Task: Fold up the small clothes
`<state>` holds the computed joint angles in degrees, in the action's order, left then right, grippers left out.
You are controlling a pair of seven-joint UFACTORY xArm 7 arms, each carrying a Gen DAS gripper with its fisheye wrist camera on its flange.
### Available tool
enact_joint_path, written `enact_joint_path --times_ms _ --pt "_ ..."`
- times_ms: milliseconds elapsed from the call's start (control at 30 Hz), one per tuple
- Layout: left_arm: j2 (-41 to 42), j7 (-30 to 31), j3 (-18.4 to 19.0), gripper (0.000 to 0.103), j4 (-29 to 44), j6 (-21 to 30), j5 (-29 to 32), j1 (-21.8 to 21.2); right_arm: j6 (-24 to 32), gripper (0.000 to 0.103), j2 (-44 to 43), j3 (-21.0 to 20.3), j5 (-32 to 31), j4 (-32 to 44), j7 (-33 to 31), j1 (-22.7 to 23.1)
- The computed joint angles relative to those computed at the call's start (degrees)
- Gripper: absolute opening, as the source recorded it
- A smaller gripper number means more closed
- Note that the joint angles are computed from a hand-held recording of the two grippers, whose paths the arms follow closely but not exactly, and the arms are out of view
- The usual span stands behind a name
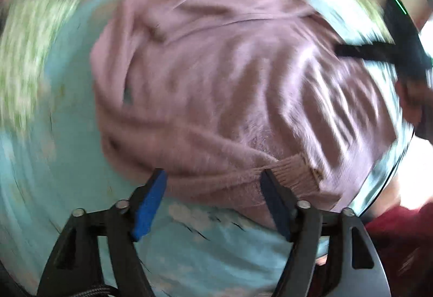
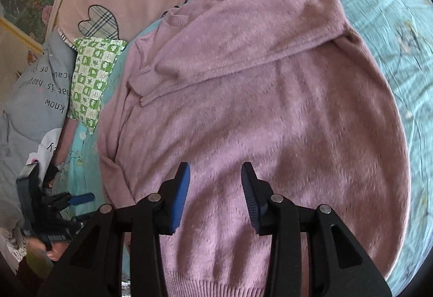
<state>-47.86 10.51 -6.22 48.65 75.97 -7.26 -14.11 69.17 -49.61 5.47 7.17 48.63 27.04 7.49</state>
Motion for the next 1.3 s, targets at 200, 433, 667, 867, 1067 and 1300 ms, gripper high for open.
enact_joint_path --times_ms 200,433,667,867,1067,1300 --pt "3.6 14.6 0.9 0.074 -0.3 -1.0 2.5 -4.5 1.4 0.041 -1.9 -0.3 0.5 -0.9 2.2 -0.7" --pt "5.3 24.7 0.8 0.074 -2.0 2.4 1.2 -5.7 2.6 0.041 -3.0 -0.7 -0.1 -1.0 2.8 -1.5" --pt "5.6 20.6 -0.2 0.007 -1.9 0.5 -1.7 -3.4 3.3 0.041 -2.7 -1.5 -0.9 -1.1 2.5 -2.5" --pt "10.9 9.1 1.6 0.005 8.2 -8.8 -8.5 -0.4 0.4 0.041 -2.1 -2.4 -1.5 -0.6 1.4 -3.6" --pt "26.6 2.7 -1.0 0.004 23.8 -21.8 -10.4 -2.4 -2.8 0.041 -0.6 -5.3 -1.8 1.3 -1.1 -5.7" --pt "51.0 -6.6 -6.6 0.004 44.6 -28.5 -2.7 -7.8 -5.2 0.041 0.8 -7.7 -4.1 2.5 -1.6 -10.2"
